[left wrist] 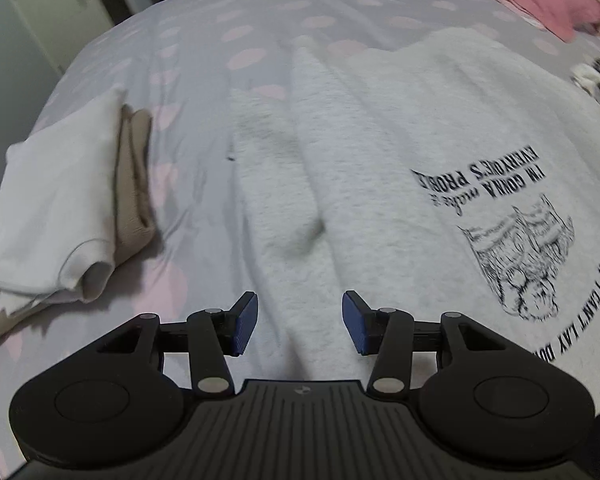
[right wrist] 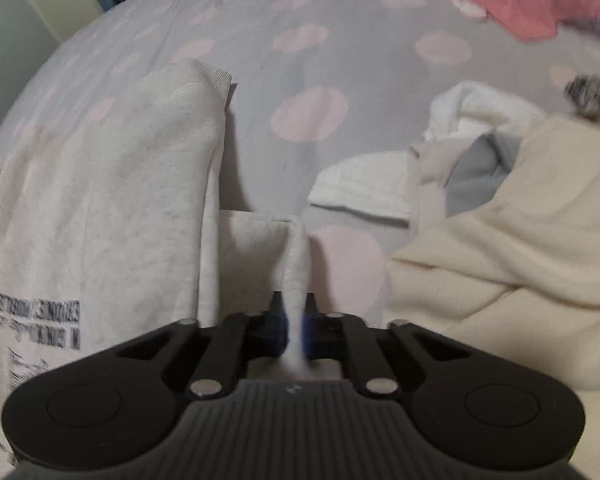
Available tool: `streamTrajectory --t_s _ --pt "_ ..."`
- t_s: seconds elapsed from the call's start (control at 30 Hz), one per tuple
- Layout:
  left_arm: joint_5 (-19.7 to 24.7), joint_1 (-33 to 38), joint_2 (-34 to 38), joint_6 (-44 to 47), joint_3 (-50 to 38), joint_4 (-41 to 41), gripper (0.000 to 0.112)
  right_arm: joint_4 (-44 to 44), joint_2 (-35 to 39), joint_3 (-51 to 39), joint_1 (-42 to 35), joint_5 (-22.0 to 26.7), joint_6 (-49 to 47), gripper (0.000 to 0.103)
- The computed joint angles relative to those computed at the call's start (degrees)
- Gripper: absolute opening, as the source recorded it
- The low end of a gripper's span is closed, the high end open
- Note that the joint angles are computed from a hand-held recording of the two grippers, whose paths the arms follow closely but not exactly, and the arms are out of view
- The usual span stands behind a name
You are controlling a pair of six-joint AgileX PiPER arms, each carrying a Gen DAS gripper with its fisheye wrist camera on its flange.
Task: Fold clothes
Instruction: 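Pinch the folded sweatshirt edge with the right gripper, straighten it, release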
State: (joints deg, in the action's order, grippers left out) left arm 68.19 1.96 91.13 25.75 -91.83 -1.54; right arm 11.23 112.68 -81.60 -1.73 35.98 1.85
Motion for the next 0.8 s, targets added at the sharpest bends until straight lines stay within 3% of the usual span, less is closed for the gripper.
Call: streamTrajectory --t_s 0.13,0.33,0.6,0.73,0.8 --pt "-1.1 -0.3 -1.8 -0.9 0.6 1.0 0.045 -7.9 -6.5 3.9 0.9 -2.3 8.3 0.006" --pt "-0.6 1.3 -5.0 -1.3 1.0 -1.7 0.045 -10.4 -20.7 12.7 0.8 -5.7 15.4 0.006" --pt "0.3 5.9 -7.2 0.0 0.9 -5.1 0.045 -34.0 -37.2 23.9 7.8 -7.5 47.2 0.006" --pt "0.4 7.4 -7.5 0.1 0.8 -6.0 0.045 -37.3 -40.3 27.0 17.4 -10.3 43.3 0.006" --pt "0.4 7.3 -7.6 -0.1 1.0 -5.6 0.045 -32.7 -39.3 27.2 22.1 -11.2 36.1 0.006"
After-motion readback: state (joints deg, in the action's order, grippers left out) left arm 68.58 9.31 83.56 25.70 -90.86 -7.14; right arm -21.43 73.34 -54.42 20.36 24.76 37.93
